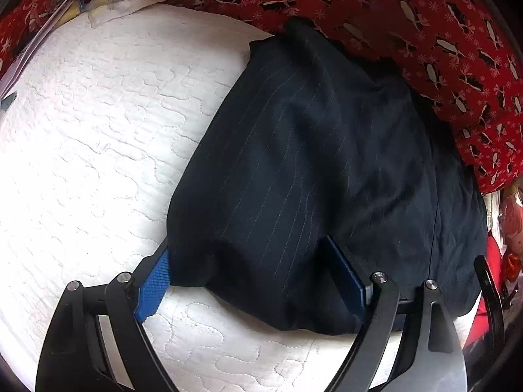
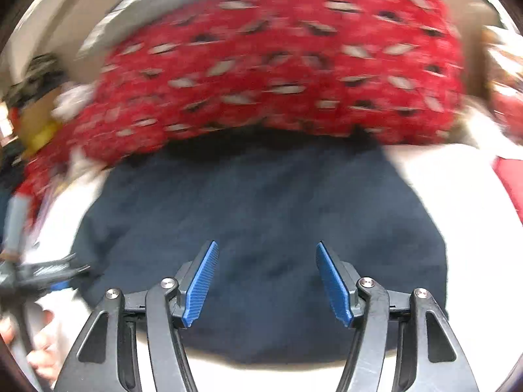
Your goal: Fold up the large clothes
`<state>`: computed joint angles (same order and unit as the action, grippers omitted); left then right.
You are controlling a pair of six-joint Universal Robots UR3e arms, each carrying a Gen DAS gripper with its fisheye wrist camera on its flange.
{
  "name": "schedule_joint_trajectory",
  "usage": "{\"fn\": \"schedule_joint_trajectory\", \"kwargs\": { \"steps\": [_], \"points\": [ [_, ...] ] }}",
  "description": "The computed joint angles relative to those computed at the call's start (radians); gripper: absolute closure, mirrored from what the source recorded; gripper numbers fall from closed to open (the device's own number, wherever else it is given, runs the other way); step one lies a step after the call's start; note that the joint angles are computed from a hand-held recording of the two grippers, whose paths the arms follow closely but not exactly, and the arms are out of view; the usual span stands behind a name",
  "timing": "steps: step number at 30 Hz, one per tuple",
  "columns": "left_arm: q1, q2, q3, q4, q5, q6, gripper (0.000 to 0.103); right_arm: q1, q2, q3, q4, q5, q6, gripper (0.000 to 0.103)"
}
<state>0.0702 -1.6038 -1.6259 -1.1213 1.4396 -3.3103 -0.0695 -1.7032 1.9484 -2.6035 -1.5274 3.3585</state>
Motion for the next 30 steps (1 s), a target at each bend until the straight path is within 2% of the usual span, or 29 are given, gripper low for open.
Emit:
{"fn": "schedule_joint_trajectory", "kwargs": {
  "steps": [2, 3, 4, 6, 8, 9, 11, 13, 14, 16, 18, 22, 25, 28, 30],
  "points": [
    [0.001, 0.003, -0.001, -0.006, -0.003, -0.006, 0.015, -0.068, 0.025, -0.014, 0.114, -0.015, -0.003, 0.039],
    [-0.001, 0.001, 0.004, -0.009, -0.001, -0.011, 0.015, -0.136, 0.021, 0.002, 0.167, 0.078, -0.056, 0.038],
    [-0.004, 0.000, 0.009, -0.014, 0.003, -0.012, 0.015, -0.163, -0.007, 0.036, 0.141, 0.110, -0.085, 0.039],
    [-0.009, -0.002, 0.009, -0.009, 0.011, -0.009, 0.015, -0.160, -0.052, 0.028, 0.162, 0.102, -0.109, 0.039],
    [-0.012, -0.003, 0.006, -0.007, 0.015, -0.007, 0.015, -0.195, -0.124, 0.081, 0.110, 0.144, -0.111, 0.039],
    [-0.014, -0.003, 0.007, -0.007, 0.017, -0.009, 0.015, -0.220, -0.167, 0.121, 0.091, 0.164, -0.110, 0.034],
    [-0.019, -0.003, 0.014, -0.016, 0.025, -0.012, 0.015, -0.232, -0.151, 0.137, 0.086, 0.126, -0.092, 0.025],
    [-0.025, -0.006, 0.027, -0.031, 0.032, -0.016, 0.015, -0.254, -0.084, 0.112, 0.172, 0.125, -0.110, 0.022],
    [-0.027, -0.006, 0.035, -0.042, 0.034, -0.015, 0.015, -0.268, -0.105, 0.140, 0.135, 0.141, -0.110, 0.022],
    [-0.024, 0.000, 0.047, -0.070, 0.028, -0.005, 0.015, -0.262, -0.112, 0.099, 0.182, 0.128, -0.086, 0.022],
    [0.012, 0.024, 0.062, -0.124, -0.026, 0.028, 0.015, -0.282, -0.148, 0.098, 0.185, 0.165, -0.058, 0.024],
    [0.205, 0.143, 0.038, -0.199, -0.236, 0.104, 0.015, -0.275, -0.211, 0.109, 0.070, 0.171, -0.012, 0.023],
    [0.317, 0.115, 0.117, -0.294, -0.341, 0.118, 0.015, -0.241, -0.170, 0.067, -0.001, 0.176, -0.027, 0.023],
    [0.309, 0.022, 0.247, -0.318, -0.358, 0.079, 0.015, -0.198, -0.060, -0.019, -0.035, 0.144, -0.031, 0.023],
    [0.237, -0.075, 0.375, -0.310, -0.317, 0.047, 0.015, -0.220, -0.012, -0.067, -0.017, 0.182, -0.029, 0.024]
  ]
}}
